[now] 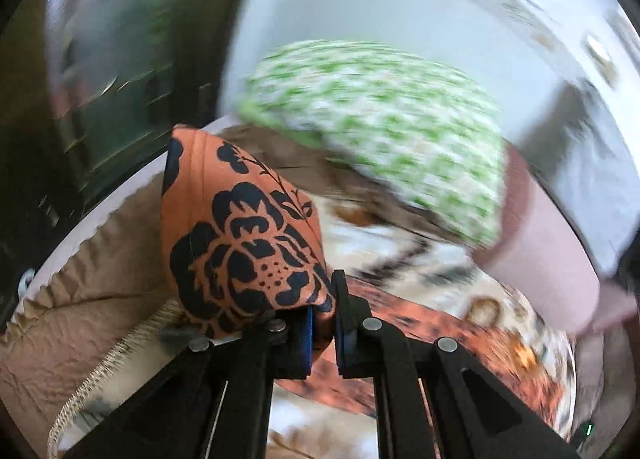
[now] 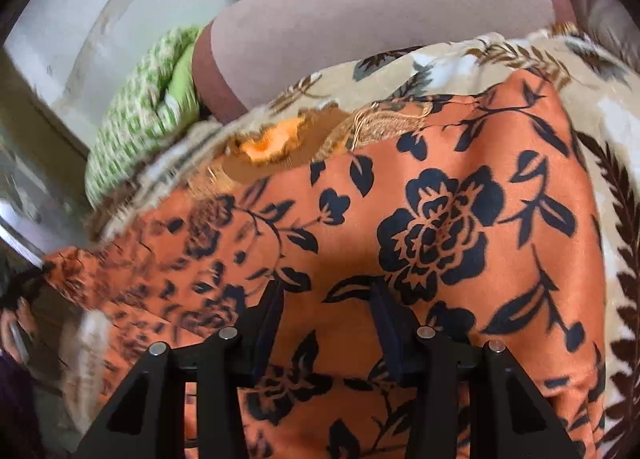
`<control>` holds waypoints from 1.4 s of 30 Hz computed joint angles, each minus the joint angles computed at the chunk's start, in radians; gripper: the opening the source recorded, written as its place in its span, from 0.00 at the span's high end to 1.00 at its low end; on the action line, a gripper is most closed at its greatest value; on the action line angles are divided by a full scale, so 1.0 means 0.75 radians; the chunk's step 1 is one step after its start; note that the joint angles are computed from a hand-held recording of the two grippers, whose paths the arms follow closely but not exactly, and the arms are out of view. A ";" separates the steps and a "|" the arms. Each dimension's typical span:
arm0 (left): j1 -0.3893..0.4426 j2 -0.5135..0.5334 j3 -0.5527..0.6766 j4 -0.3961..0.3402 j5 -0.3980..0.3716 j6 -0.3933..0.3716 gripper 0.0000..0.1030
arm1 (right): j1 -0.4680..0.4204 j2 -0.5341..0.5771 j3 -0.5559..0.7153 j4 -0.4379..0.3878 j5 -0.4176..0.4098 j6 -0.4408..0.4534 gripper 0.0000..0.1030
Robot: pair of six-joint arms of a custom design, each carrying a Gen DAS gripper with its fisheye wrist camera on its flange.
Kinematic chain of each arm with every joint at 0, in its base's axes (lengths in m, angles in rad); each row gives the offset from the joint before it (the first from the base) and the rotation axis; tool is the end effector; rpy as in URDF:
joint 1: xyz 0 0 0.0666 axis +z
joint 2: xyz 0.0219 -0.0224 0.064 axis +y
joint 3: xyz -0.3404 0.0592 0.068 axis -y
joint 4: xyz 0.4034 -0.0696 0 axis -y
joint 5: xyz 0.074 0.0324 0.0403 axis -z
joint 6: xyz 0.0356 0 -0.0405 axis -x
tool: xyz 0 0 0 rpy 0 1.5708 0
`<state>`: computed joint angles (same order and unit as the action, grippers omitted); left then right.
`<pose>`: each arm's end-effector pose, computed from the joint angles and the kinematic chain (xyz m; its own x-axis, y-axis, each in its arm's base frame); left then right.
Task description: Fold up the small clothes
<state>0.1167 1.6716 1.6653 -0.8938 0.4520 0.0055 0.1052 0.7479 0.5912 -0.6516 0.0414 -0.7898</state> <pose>0.5908 0.0532 0.3767 -0.7790 -0.0963 -0.6196 0.1606 0.9245 -0.3456 0.2912 0.0289 0.2696 -0.5606 0.6544 -0.5075 0.4569 0.7555 0.4695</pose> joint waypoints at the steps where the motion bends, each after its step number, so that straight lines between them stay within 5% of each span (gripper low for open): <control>1: -0.023 -0.040 -0.024 -0.006 0.009 -0.020 0.93 | -0.002 -0.045 -0.002 -0.025 0.019 -0.001 0.53; 8: -0.335 -0.297 -0.157 -0.094 0.004 -0.114 0.93 | -0.141 -0.308 -0.077 -0.115 -0.039 -0.049 0.53; 14: -0.712 -0.357 -0.214 -0.115 -0.098 -0.067 0.93 | -0.356 -0.555 -0.144 -0.222 -0.162 0.020 0.53; 22: -1.165 -0.146 -0.218 -0.060 -0.194 0.133 0.92 | -0.844 -0.764 -0.213 -0.351 -0.506 0.133 0.53; 25: -1.254 -0.026 -0.159 -0.137 -0.224 0.158 0.72 | -0.972 -0.772 -0.217 -0.369 -0.623 0.155 0.52; 27: -1.255 -0.016 -0.177 -0.128 -0.169 0.200 0.66 | -1.029 -0.766 -0.214 -0.377 -0.680 0.168 0.48; 32: -1.203 -0.143 -0.278 -0.085 -0.160 0.163 0.53 | -0.949 -0.770 -0.224 -0.329 -0.647 0.114 0.42; 34: -1.163 -0.228 -0.344 -0.042 -0.258 0.101 0.42 | -0.874 -0.766 -0.224 -0.275 -0.628 0.085 0.42; 39: -0.998 -0.247 -0.388 -0.049 -0.512 -0.012 0.41 | -0.564 -0.653 -0.172 -0.033 -0.510 0.027 0.51; 42: -0.890 -0.229 -0.425 -0.027 -0.631 -0.026 0.41 | -0.457 -0.505 -0.165 0.117 -0.569 -0.108 0.51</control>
